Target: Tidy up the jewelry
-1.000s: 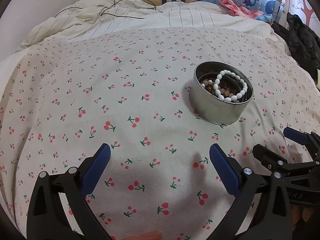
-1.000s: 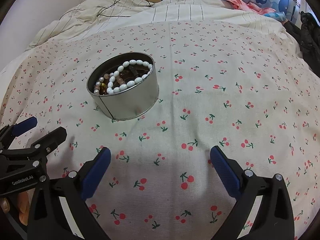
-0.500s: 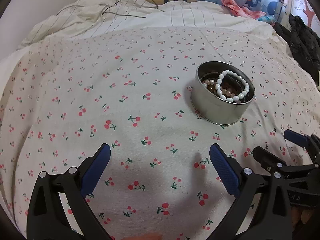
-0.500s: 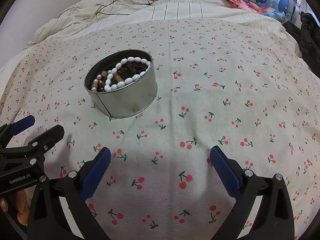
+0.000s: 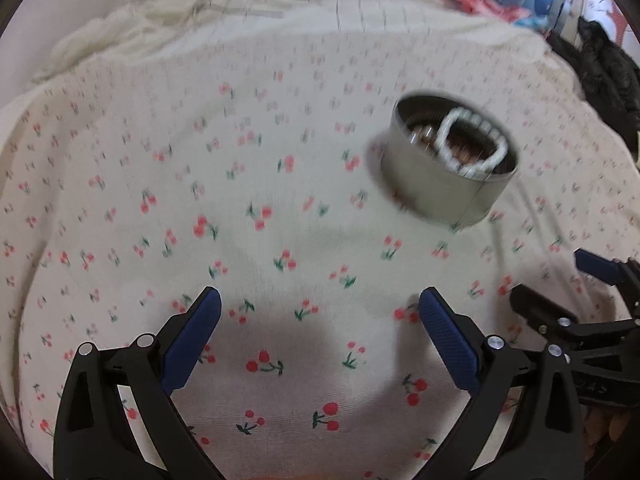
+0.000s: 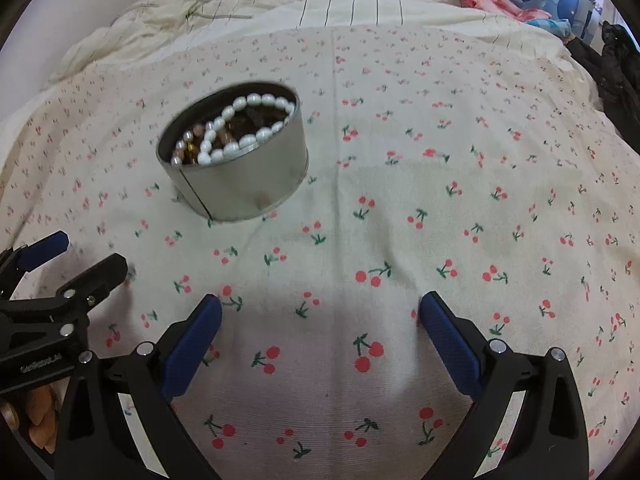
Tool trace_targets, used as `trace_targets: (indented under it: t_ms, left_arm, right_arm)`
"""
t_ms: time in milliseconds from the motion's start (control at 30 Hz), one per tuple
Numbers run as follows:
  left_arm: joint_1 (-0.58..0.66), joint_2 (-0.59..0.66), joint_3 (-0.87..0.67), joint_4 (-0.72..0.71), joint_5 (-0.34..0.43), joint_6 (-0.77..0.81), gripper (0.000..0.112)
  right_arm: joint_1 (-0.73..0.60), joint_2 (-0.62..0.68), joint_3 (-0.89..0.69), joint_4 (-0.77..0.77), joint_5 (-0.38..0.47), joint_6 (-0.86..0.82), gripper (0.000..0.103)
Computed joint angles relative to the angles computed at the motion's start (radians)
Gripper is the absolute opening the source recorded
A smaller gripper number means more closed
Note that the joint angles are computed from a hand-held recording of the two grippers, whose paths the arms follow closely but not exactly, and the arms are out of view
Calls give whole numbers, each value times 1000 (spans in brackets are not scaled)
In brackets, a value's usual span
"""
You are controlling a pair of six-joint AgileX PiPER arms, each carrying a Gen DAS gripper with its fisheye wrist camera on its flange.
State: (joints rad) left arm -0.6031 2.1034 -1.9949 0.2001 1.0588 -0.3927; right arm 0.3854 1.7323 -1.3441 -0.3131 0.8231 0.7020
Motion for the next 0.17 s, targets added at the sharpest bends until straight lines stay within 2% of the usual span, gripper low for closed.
trace_targets:
  t_ms: [33,167]
  left_arm:
    - [6,15,-17,-18,21,7,95]
    - [2,14,-11,-14,16,-1,95]
  right_arm:
    - [6,6,-6,-10,10,4,95]
    - [9,14,-11,-19,19,6,96]
